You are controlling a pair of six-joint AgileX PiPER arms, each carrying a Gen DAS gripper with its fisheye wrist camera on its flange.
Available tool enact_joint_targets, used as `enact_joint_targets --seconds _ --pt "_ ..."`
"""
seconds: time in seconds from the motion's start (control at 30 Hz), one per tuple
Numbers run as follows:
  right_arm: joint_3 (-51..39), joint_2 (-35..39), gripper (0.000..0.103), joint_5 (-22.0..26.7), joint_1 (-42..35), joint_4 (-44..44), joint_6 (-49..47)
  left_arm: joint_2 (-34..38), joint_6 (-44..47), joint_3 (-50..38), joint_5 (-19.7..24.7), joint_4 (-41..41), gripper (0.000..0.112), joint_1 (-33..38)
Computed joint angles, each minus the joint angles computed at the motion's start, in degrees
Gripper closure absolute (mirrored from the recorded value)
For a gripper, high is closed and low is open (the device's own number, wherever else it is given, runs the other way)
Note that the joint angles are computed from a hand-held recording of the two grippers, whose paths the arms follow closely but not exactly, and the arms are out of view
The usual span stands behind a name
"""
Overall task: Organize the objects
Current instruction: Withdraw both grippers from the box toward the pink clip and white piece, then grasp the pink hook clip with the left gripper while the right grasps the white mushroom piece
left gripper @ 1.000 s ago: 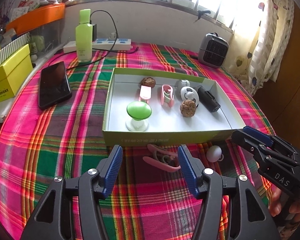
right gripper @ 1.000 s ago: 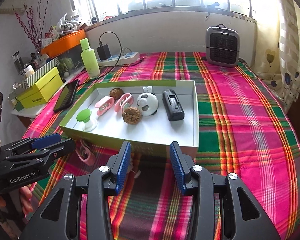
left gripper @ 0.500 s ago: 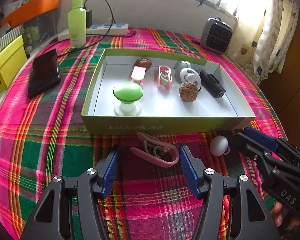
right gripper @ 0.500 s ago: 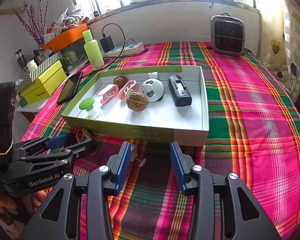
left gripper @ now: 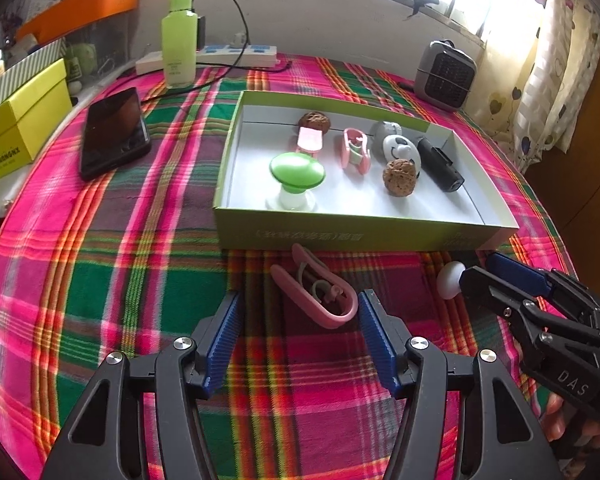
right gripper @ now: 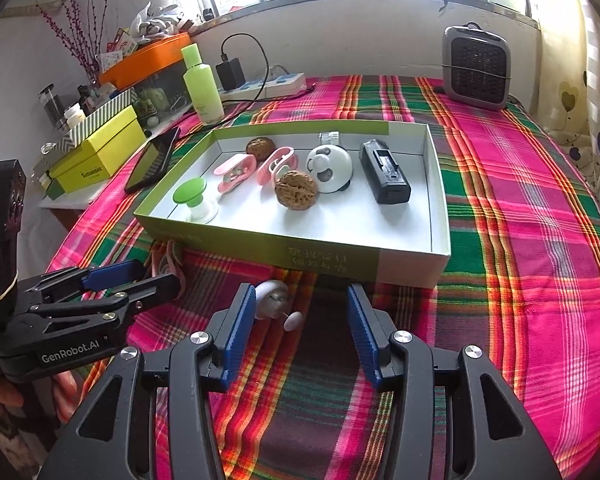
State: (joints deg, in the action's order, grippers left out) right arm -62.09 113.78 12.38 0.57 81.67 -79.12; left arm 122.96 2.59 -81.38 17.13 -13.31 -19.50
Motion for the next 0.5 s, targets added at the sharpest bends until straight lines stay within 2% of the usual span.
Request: enact_joint_targets --seconds 0.37,0.5 --pt "-0.61 0.54 0.055 0.14 1.64 -6.21 4.98 -1.69 -2.65 3.07 -1.33 2.8 0.054 2.55" --pt "-1.73 1.4 0.055 -0.22 2.32 -13.35 11.85 -1.59 -3.3 3.03 -1.61 2.94 0.054 3.04"
